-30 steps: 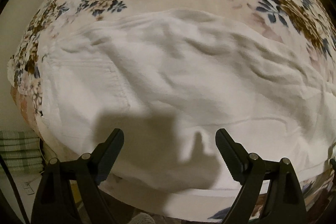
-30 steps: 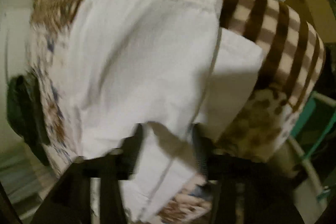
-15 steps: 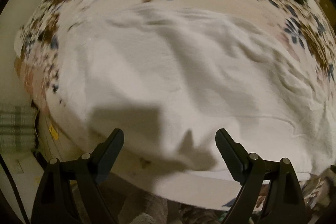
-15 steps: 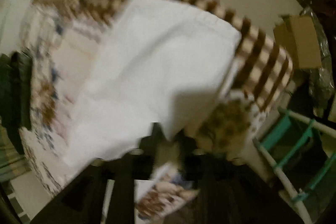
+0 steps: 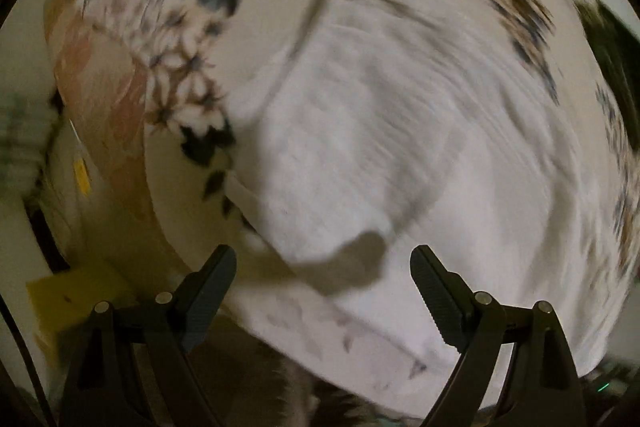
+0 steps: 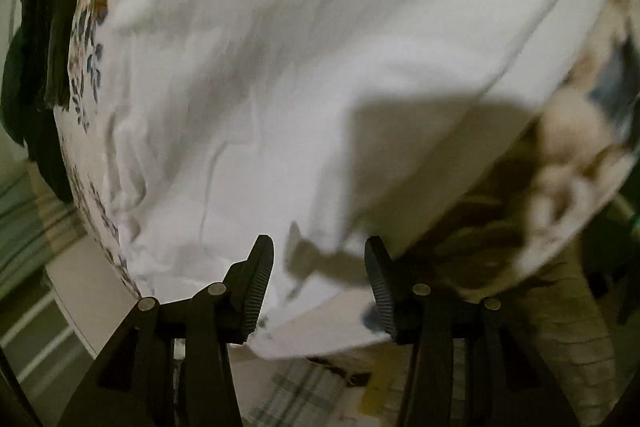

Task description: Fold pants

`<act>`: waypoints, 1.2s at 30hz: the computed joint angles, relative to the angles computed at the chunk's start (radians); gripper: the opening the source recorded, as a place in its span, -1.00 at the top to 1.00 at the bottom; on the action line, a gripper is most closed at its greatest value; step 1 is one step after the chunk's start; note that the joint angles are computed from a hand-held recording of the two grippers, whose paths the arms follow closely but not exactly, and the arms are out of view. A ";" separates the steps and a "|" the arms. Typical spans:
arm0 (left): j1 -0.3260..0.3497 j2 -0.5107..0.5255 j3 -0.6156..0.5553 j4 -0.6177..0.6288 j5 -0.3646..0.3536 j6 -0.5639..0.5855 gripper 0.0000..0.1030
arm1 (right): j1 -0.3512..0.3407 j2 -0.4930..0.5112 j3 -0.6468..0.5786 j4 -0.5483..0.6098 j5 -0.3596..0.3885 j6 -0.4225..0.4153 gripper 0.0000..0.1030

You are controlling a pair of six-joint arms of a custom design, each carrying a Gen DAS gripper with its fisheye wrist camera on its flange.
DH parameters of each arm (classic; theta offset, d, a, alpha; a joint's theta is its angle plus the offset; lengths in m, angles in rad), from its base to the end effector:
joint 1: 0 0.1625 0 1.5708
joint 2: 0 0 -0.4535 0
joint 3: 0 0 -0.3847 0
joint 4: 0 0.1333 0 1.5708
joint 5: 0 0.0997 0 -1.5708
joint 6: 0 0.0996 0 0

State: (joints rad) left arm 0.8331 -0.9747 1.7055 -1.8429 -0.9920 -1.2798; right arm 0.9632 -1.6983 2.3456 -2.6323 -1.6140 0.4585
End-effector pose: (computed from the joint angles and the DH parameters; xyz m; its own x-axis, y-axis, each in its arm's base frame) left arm -0.2602 -0.5655 0.1621 -0.7087 -0.4227 -0.5649 -0.2644 0.9014 -0.3428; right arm -0.1113 -0.3861 0.3294 -0.4953 0.8569 -0.1427 0.8273 0.4152 -0.3784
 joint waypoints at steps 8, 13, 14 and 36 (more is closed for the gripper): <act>0.075 -0.062 0.137 -0.296 -0.010 0.026 0.55 | 0.133 0.080 0.065 -0.226 -0.229 0.130 0.60; 0.008 -0.101 0.161 -0.285 0.103 0.088 0.75 | 0.239 0.068 0.061 -0.203 -0.336 0.102 0.79; -0.003 -0.110 0.160 -0.285 0.117 0.097 0.76 | 0.270 0.063 0.059 -0.188 -0.357 0.092 0.80; -0.085 0.102 -0.127 0.077 0.207 0.287 -1.00 | 0.428 0.240 -0.346 0.292 -0.362 -0.163 -0.17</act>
State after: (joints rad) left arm 0.7486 -0.8723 1.5789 -1.7656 -0.7849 -0.9924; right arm 1.3912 -1.4586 2.0000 -2.3404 -1.9756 0.2958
